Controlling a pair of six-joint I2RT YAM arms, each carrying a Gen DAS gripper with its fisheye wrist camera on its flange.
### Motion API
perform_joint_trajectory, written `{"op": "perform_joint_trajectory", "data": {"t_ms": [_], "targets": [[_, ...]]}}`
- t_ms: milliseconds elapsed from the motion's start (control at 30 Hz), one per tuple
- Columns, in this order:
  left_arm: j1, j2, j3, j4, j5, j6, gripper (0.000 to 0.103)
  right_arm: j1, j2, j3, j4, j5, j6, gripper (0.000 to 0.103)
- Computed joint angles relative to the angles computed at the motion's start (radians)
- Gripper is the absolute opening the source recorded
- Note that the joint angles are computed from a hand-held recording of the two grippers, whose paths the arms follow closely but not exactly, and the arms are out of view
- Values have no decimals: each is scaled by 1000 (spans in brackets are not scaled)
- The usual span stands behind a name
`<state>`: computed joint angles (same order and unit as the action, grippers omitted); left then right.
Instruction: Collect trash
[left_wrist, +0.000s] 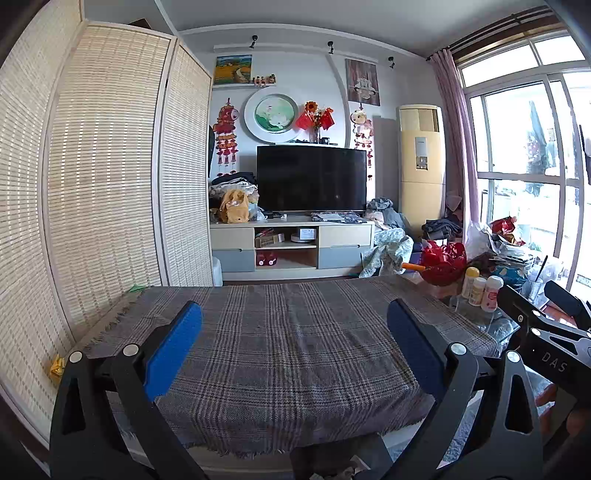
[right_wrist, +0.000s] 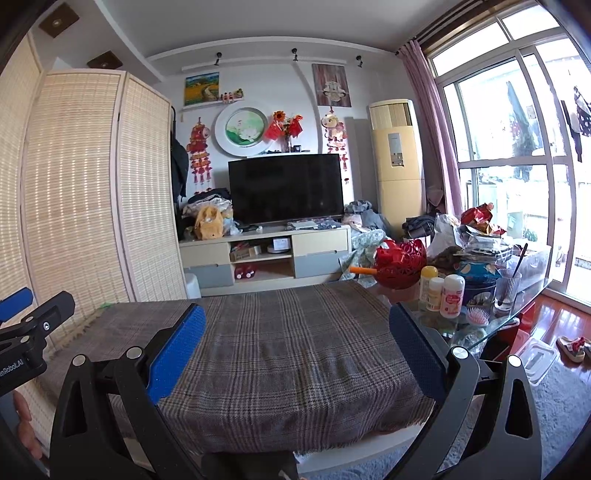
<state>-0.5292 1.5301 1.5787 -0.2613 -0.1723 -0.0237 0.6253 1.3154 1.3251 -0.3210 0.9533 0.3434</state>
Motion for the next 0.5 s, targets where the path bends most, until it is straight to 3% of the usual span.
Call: {"op": "perform_joint_trajectory", "data": {"t_ms": [500], "targets": [[9, -2, -2, 1, 21, -13, 95, -6, -5, -8, 6, -4, -4, 100]]}}
